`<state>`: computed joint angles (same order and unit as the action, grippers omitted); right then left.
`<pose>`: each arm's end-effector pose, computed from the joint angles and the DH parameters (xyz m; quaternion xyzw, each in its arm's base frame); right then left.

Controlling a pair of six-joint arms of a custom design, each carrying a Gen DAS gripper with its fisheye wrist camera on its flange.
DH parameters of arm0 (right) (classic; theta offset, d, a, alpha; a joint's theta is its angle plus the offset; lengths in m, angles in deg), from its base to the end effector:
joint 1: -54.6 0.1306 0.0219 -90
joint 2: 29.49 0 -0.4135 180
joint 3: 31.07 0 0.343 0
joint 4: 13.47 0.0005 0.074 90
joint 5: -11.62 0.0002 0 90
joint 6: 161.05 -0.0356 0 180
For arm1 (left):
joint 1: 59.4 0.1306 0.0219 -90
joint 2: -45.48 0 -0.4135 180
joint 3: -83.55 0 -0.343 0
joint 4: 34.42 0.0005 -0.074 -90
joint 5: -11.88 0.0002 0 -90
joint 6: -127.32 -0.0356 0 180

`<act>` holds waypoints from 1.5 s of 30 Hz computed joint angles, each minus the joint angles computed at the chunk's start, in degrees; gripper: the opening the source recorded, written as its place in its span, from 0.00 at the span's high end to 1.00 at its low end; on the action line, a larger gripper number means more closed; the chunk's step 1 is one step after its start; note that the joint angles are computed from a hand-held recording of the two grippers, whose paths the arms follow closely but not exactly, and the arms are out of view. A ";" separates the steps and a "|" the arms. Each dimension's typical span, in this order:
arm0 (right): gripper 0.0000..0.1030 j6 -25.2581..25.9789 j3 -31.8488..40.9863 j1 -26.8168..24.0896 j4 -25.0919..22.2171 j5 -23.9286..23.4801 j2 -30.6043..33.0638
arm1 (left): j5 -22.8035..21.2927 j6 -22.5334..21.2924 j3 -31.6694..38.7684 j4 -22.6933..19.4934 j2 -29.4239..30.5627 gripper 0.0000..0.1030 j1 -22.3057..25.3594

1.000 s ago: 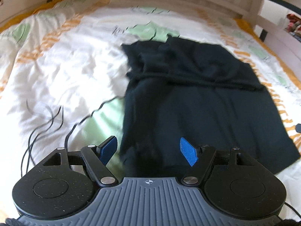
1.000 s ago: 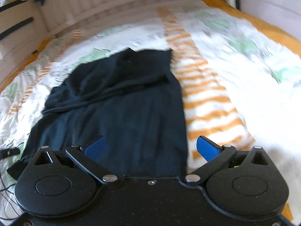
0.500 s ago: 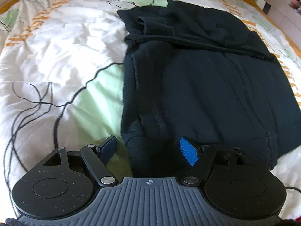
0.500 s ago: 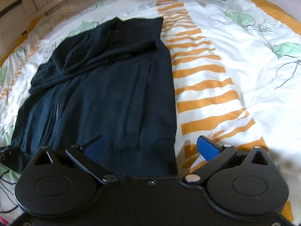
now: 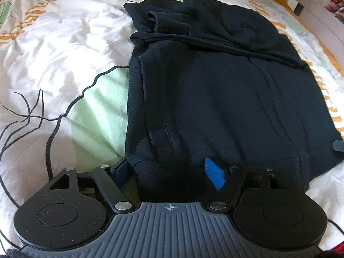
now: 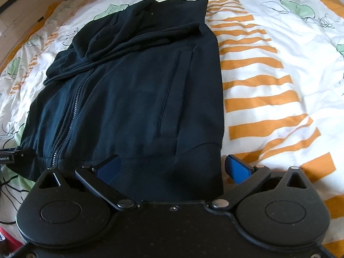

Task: Fold large clothes
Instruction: 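Grasp the hem with both grippers and fold it toward the hood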

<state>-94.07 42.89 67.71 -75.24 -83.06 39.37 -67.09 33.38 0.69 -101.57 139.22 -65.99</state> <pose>0.2667 0.0646 0.4552 0.0710 0.9546 0.1260 0.2603 0.4355 -0.0577 0.4658 0.1107 0.9633 -0.0988 0.2238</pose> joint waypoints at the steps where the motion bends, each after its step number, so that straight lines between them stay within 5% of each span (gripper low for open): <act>1: 0.02 -0.19 -0.19 -0.21 0.34 -0.36 -0.28 | 0.81 0.09 -0.04 0.03 -0.05 0.41 0.28; 2: 0.05 -0.43 -0.34 -0.39 0.59 -0.60 -0.57 | 1.61 0.32 -0.35 0.39 -0.31 0.45 0.58; 4: 0.35 -1.76 -0.94 -1.62 1.15 -2.81 -1.34 | 3.50 0.89 -0.75 0.82 -0.75 0.63 1.24; 6: 0.51 -3.71 -1.61 -2.92 1.40 -2.68 -2.26 | 3.39 2.17 -1.44 1.94 -1.46 0.78 1.66; 7: 0.65 -4.40 -2.11 -4.00 1.72 -3.54 -2.88 | 3.00 3.10 -1.92 2.70 -1.91 0.82 1.84; 10: 0.80 -6.50 -3.61 -7.39 3.70 -7.95 -4.83 | 5.82 5.11 -3.11 4.32 -2.90 0.86 3.17; 30: 0.85 -12.66 -6.27 -13.53 19.13 -18.62 -10.01 | 14.70 19.49 -3.36 19.27 -6.57 0.89 5.60; 40: 0.85 -19.37 0.62 -15.90 34.12 -21.17 0.48 | 15.83 29.03 9.90 26.66 3.83 0.89 4.81; 45: 0.85 -20.98 7.84 -17.07 37.16 -20.56 10.05 | 15.64 34.47 22.08 24.92 13.76 0.89 4.55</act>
<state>-115.05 50.73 50.64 -38.08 -103.62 49.42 -51.45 67.85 22.76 -76.65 152.98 -61.44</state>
